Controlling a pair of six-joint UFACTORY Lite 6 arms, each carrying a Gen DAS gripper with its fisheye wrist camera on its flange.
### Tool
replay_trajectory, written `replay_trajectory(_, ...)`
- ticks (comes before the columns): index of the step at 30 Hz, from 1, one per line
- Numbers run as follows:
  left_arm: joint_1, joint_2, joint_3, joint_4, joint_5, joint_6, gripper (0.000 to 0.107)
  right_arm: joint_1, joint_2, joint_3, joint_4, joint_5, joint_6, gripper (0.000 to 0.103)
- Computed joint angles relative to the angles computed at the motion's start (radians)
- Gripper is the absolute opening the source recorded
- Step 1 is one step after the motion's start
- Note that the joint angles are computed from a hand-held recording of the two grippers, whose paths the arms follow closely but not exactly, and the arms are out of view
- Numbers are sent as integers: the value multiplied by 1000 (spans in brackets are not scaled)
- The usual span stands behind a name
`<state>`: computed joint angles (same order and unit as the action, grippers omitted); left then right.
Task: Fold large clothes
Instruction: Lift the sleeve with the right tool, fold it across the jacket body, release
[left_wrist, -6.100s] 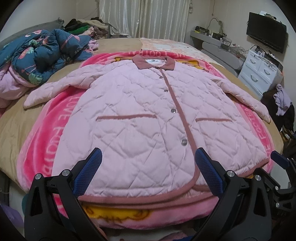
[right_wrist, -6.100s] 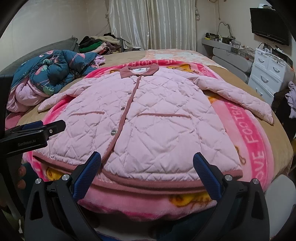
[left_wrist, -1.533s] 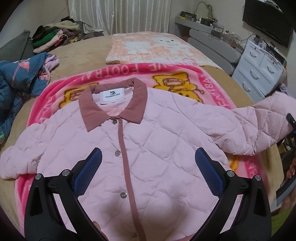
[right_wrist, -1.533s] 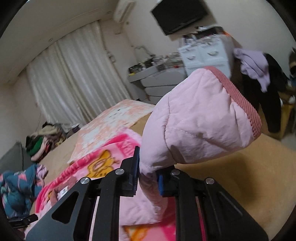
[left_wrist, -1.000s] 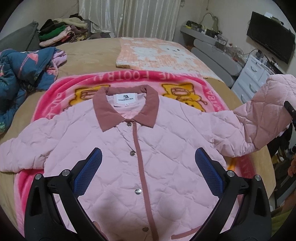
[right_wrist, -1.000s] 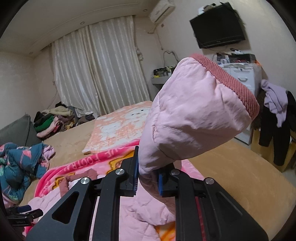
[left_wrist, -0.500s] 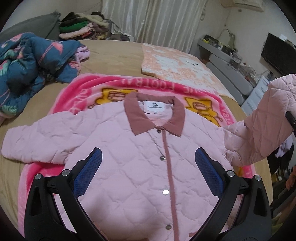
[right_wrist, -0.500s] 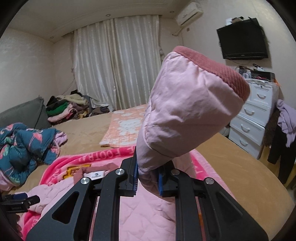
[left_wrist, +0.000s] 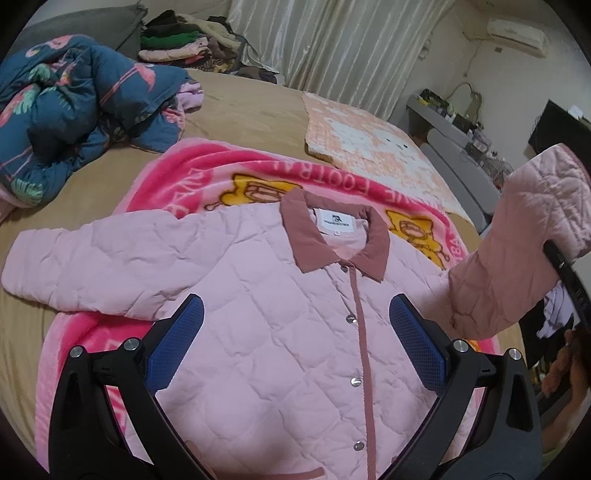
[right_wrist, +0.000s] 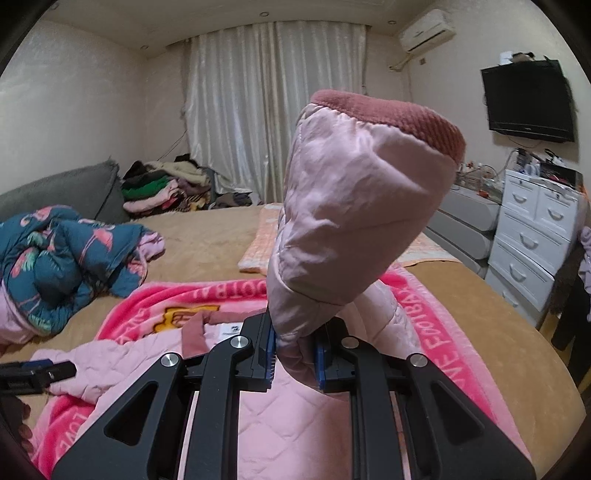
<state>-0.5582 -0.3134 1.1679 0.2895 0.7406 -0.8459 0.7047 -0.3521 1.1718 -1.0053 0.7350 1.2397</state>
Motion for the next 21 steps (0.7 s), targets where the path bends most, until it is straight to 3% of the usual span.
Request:
replay_trajectory(8,197,-117,-150,-219,-71,251,94,81,134,35,-59,6,107,15)
replay_trajectory(21,439,-144,-291,-603,-130,652,94,173,419,130,-101,-59,213,16)
